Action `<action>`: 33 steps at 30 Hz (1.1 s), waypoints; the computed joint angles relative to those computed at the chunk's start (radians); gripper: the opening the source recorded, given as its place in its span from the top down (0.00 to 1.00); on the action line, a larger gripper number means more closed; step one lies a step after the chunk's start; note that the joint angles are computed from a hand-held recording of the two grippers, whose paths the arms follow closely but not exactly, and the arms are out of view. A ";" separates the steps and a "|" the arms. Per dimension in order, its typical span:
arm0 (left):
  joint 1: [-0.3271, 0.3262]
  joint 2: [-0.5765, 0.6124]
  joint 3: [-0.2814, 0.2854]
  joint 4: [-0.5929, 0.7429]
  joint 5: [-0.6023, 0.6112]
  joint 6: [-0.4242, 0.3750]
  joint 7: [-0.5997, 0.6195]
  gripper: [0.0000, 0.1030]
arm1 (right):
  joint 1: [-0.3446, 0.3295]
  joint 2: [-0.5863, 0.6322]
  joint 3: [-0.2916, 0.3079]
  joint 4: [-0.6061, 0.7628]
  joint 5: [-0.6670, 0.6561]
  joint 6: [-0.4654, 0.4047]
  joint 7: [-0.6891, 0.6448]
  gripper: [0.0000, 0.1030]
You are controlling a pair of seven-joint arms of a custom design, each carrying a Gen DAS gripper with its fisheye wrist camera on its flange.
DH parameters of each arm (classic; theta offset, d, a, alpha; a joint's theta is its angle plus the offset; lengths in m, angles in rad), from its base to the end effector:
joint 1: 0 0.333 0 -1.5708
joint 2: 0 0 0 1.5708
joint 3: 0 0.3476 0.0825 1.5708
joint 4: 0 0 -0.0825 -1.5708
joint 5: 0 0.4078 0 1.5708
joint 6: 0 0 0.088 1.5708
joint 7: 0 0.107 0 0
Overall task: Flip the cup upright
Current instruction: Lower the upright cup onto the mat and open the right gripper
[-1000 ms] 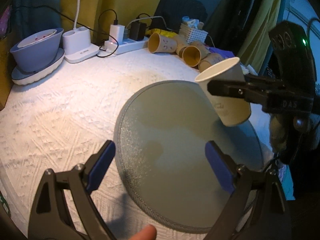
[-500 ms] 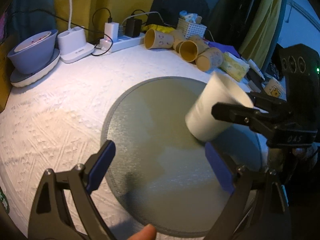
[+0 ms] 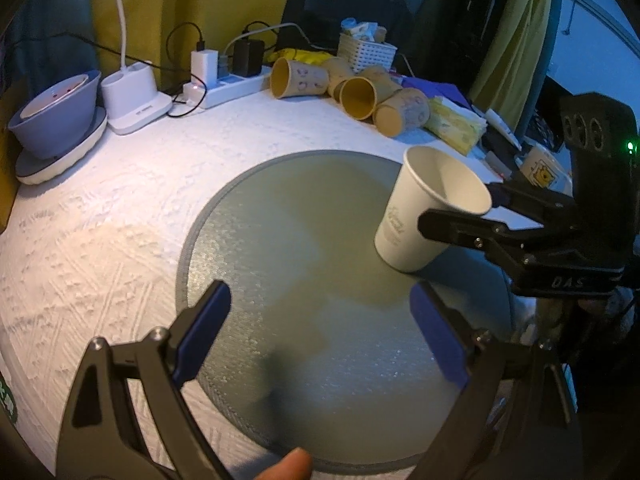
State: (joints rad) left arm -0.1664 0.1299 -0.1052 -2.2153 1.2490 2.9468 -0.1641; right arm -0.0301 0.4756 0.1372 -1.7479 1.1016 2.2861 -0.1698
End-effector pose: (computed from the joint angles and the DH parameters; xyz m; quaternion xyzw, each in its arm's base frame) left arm 0.5402 -0.2140 0.3716 -0.7482 0.5533 -0.2973 0.2139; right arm 0.7039 0.0855 0.3349 -0.8745 0.2184 -0.0348 0.4317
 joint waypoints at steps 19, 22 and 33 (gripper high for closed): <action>-0.012 -0.030 -0.024 -0.014 0.082 -0.042 -0.079 0.11 | 0.007 -0.057 -0.009 -0.092 0.025 0.080 -0.034 0.30; -0.017 -0.046 -0.033 -0.023 0.117 -0.056 -0.112 0.11 | 0.007 -0.072 -0.015 -0.114 0.035 0.087 -0.043 0.30; -0.024 -0.111 -0.078 -0.069 0.217 -0.105 -0.212 0.11 | 0.011 -0.143 -0.041 -0.212 0.082 0.105 -0.092 0.30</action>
State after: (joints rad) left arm -0.1907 0.0185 -0.1836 -2.2845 1.4664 2.8417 -0.3761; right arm -0.0189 0.3322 0.0966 -1.9600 1.1839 2.3907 -0.2623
